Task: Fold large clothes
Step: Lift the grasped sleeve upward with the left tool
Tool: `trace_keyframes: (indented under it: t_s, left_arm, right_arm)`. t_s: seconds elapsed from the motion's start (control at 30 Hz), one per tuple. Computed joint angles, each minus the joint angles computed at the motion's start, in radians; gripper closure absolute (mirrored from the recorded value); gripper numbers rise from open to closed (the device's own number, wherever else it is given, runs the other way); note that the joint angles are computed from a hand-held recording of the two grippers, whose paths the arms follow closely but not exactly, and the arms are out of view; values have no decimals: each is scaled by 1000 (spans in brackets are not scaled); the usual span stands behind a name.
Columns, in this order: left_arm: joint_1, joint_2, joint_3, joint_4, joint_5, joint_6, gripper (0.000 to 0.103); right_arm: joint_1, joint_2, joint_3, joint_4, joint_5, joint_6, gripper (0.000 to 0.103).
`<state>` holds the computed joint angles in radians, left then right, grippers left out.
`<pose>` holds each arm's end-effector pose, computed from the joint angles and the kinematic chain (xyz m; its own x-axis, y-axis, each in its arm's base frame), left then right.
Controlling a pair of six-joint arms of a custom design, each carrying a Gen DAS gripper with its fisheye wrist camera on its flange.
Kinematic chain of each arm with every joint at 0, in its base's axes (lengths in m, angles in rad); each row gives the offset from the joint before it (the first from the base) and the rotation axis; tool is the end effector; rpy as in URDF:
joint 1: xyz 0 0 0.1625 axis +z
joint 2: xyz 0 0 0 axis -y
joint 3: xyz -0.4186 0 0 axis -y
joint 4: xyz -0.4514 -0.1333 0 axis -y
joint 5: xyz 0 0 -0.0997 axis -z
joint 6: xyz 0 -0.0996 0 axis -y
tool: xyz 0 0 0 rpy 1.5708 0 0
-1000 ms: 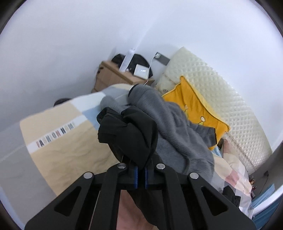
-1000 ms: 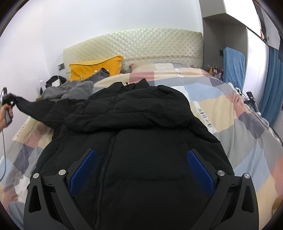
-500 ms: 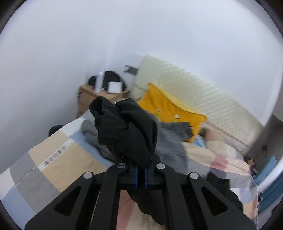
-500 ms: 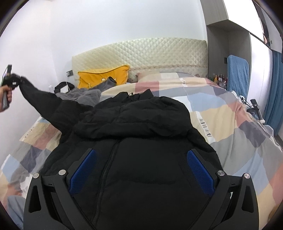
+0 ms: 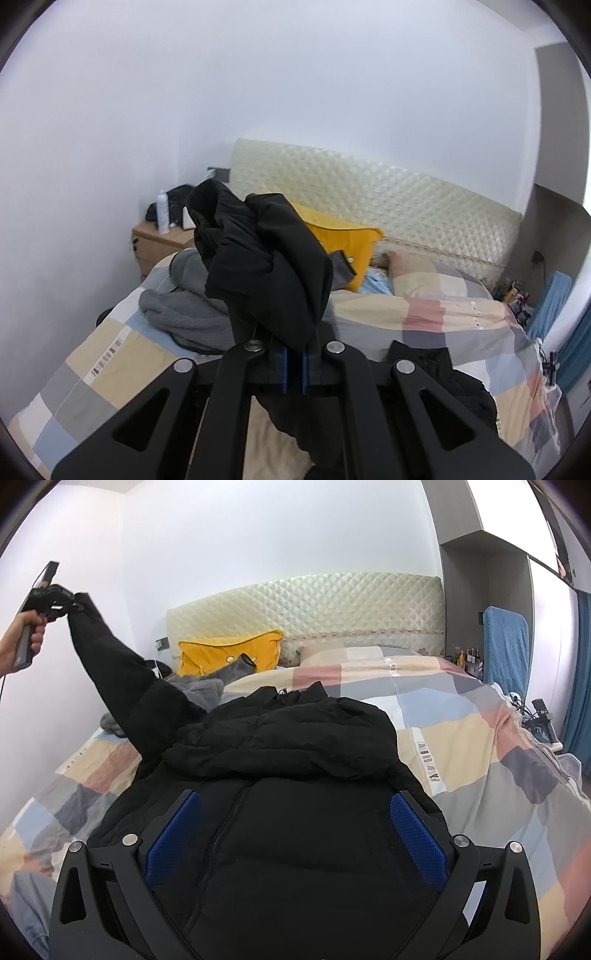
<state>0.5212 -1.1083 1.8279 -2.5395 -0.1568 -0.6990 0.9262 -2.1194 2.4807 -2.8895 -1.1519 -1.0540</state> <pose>-0.4281 -0.5130 0.2491 -0.7620 -0.2996 -0.5741 0.4574 0.3785 -0.8047 -0.0628 -0.3728 0.3893 -0.7603 -0.2602 0.5952 -0.6377 0.4734 -0.6076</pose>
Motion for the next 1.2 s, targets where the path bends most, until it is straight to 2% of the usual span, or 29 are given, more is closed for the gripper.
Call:
trace_keyframes:
  t_s: [0.33,0.4,0.57,0.87,1.2]
  left_arm:
    - [-30,245,-186,-199,-85,260,98]
    - [-36,283,-222,-192,-115,272,98]
    - [-40,387,-306,-278,-210,339,98]
    - [-25,596,-497,-242,-370,391,98]
    - [15,812,-698,-167,-556,385,98]
  right_arm:
    - [-94,-49,-35,117,128,-14,0]
    - [-107,-55,-40,132,147,-11,0]
    - [-139,-60,-57,165,199,6,0]
    - [-182,-64,-69,185,244,33,0]
    - [-178,-10,-91,117,217,89,0]
